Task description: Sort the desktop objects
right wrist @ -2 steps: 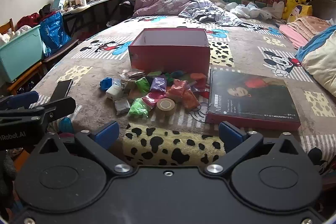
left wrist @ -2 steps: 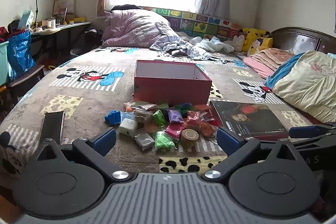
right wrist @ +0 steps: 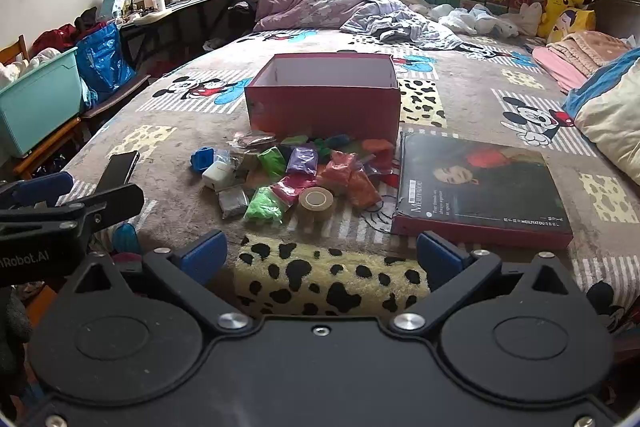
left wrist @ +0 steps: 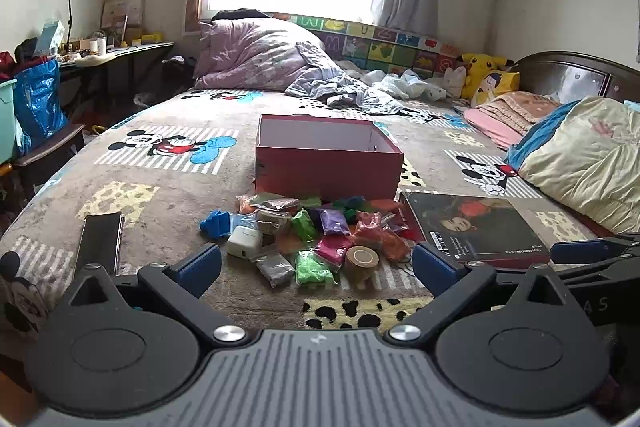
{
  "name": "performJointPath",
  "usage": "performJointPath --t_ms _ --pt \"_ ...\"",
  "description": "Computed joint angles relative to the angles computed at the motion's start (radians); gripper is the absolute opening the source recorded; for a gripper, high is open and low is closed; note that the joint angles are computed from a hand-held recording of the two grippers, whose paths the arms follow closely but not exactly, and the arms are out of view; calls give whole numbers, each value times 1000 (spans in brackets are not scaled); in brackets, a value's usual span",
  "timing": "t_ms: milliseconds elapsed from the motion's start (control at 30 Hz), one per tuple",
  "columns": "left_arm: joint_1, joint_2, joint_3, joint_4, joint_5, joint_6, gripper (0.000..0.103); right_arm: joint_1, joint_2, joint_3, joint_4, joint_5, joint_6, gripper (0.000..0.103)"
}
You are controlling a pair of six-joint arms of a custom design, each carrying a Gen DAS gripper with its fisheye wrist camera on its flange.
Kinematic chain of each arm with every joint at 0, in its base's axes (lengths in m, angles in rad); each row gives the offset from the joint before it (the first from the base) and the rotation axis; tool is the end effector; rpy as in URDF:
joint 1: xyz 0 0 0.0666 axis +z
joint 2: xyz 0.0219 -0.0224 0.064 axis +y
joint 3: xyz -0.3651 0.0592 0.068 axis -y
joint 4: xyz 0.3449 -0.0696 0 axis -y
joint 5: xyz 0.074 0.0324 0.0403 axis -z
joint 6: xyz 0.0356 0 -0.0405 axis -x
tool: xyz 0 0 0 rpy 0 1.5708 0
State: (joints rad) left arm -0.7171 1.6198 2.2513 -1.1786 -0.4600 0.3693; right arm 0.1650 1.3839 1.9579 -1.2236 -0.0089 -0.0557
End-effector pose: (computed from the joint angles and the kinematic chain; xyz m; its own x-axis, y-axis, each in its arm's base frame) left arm 0.3692 -0.3015 0.6403 -0.4751 -0.0149 -0.8798 0.1412 0.9856 -0.0929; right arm 0.3923 0.0652 0.6228 -0.6053 -0.0443 -0.7948 -0.1378 0.9892 0.0497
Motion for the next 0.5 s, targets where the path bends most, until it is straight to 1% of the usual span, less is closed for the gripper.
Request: performJointPath --t_ms 100,167,233,300,500 --pt "1 0 -4 2 -10 -8 102 0 -4 -8 10 1 3 102" --pt "8 -3 -11 7 0 -8 102 0 -5 -11 11 2 3 102" --pt "6 15 20 -19 -4 -16 102 0 -2 -10 10 2 3 102" --pt "0 9 7 -6 -8 -17 102 -3 -5 -12 8 -2 0 102" --pt "1 24 22 -16 -1 -11 102 -15 5 -1 -9 -12 -3 102"
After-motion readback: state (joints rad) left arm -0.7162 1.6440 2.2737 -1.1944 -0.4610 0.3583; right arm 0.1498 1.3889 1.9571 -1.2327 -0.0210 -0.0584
